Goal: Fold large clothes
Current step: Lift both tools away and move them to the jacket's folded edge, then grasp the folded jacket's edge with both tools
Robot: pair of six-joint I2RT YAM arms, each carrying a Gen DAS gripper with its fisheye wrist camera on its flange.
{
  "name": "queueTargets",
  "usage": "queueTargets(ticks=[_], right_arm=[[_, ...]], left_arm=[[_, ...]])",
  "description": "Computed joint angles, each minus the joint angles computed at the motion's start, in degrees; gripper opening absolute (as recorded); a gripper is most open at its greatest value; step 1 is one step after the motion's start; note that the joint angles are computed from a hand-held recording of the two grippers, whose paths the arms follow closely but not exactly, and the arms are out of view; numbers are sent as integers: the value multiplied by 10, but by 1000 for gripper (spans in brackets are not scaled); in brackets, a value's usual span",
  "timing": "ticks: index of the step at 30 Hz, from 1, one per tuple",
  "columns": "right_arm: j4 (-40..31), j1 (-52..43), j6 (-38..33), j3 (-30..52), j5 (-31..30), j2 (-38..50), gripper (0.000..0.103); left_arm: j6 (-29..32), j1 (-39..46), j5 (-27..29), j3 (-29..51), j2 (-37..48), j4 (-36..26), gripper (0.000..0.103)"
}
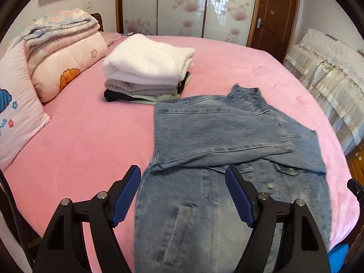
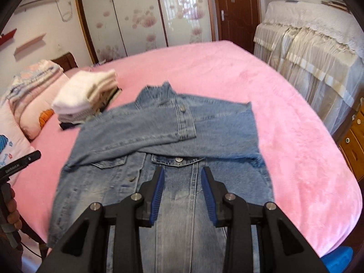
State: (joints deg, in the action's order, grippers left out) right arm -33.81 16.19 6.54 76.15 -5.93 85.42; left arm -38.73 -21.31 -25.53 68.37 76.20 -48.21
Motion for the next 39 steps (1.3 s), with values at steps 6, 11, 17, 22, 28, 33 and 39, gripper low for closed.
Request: queueTargets(ticks=[6,11,17,22,28,33,39], right_arm=[[-10,-9,10,-50,-6,-103,53],[-19,-13,-1,-92,-12,-176,58],[-32,-10,-12,-144,-11,-230,58],[-41,-8,-31,-191,-5,-269,58],[-50,-29,-64,-234,-15,-282,58],[-47,-98,-102,-267,-59,-253,58],[-24,-184,-157,-293,-97,-199,58]], left_arm=[[-81,-102,-54,18,-44,-76,85],[-149,-171,-85,16,-63,-124,87],[-214,-235,-106,-15,-73,-163,87],[-251,-266,-105,-53,-87,-179,87],[-254,-258,-58,-141,-138,-153,87],[-203,-195,14,-257,-214,-90,87],[-132,-55,120,-394,-322,-17,87]])
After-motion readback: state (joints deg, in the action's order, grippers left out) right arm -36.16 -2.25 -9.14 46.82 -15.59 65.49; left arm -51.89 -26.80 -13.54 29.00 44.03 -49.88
